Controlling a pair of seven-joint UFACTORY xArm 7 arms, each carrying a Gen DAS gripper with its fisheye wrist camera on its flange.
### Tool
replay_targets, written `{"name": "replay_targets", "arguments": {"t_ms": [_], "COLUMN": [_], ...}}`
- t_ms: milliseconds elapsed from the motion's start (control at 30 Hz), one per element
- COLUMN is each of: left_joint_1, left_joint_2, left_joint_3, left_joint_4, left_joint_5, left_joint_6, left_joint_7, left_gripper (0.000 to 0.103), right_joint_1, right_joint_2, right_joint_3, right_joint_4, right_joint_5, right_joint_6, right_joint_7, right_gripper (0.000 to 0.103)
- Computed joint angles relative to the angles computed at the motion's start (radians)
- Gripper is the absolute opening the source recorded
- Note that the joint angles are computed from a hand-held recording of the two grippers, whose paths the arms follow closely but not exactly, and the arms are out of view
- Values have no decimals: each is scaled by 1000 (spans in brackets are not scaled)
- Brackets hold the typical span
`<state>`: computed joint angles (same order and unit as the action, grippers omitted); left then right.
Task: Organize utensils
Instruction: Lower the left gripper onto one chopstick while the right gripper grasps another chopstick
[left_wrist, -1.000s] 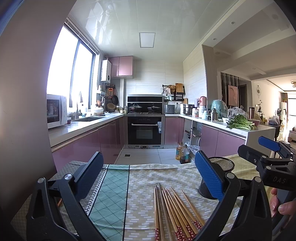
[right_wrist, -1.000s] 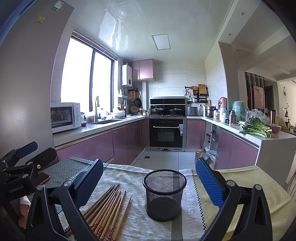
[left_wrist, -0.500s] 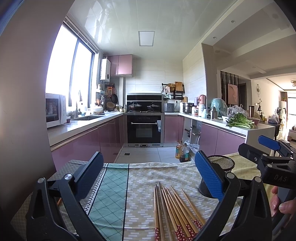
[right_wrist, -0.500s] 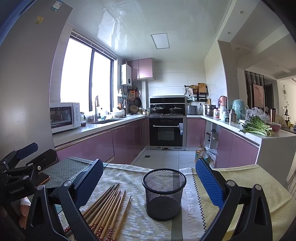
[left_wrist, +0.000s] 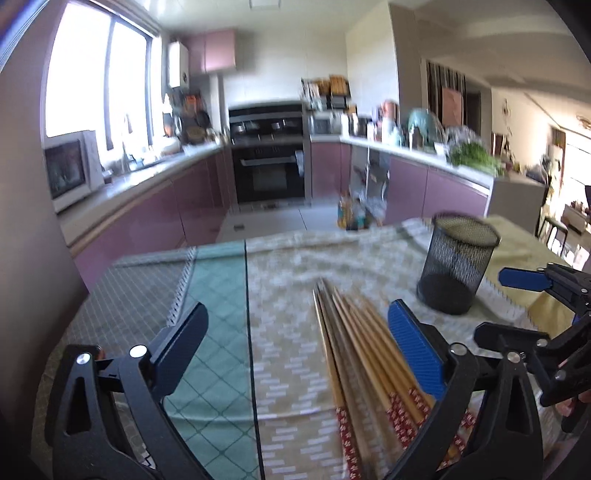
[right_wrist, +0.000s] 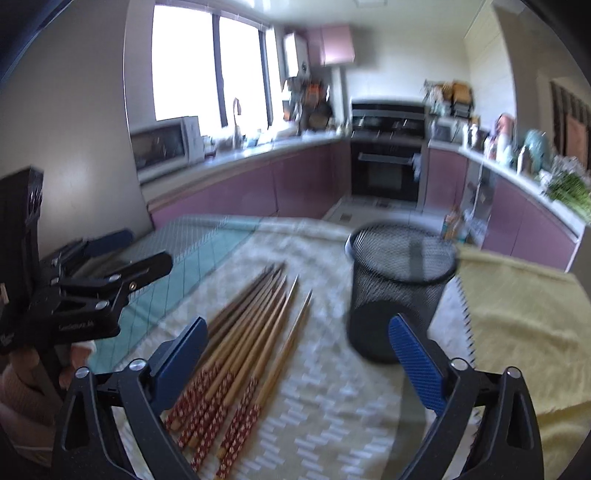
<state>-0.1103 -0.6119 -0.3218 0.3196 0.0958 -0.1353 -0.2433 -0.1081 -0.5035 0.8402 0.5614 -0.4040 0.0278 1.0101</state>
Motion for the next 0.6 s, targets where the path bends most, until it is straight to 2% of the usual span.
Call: {"name": "replay_targets", "arguments": {"t_ms": [33,133,233,300,433,533,600], "left_joint_1": [-42,-85,-147,-227,-225,-245,-274], "left_joint_2": [39,125,202,238,286,315,326], "left_joint_3": [52,107,178,255,246,253,275], "left_joint_4": [17,53,87,112,154,185,195], "left_joint_5": [7,8,-2,-39,-70,-105,-148], "left_joint_6": [25,70,117,146,186,226,239], "left_joint_7": [21,50,97,142,173,206,244], "left_gripper": [89,81,73,67,60,56,54], "right_joint_1": [12,19,48,72,129,188,200], "right_joint_2": [45,149,234,263,299,329,351], "right_joint_3": [-10,-18,-56,-91,-151,-210,-221], "right_joint_4": [14,63,102,107,138,151,177], "right_joint_5": [2,-27,-45,-57,-80,-80,-123], "right_joint_6": [11,59,84,80,126,150,178], "right_joint_7": [-15,-29,-25,-20,-14,-39,-26], "right_gripper": [80,65,56,50,39,35,35]}}
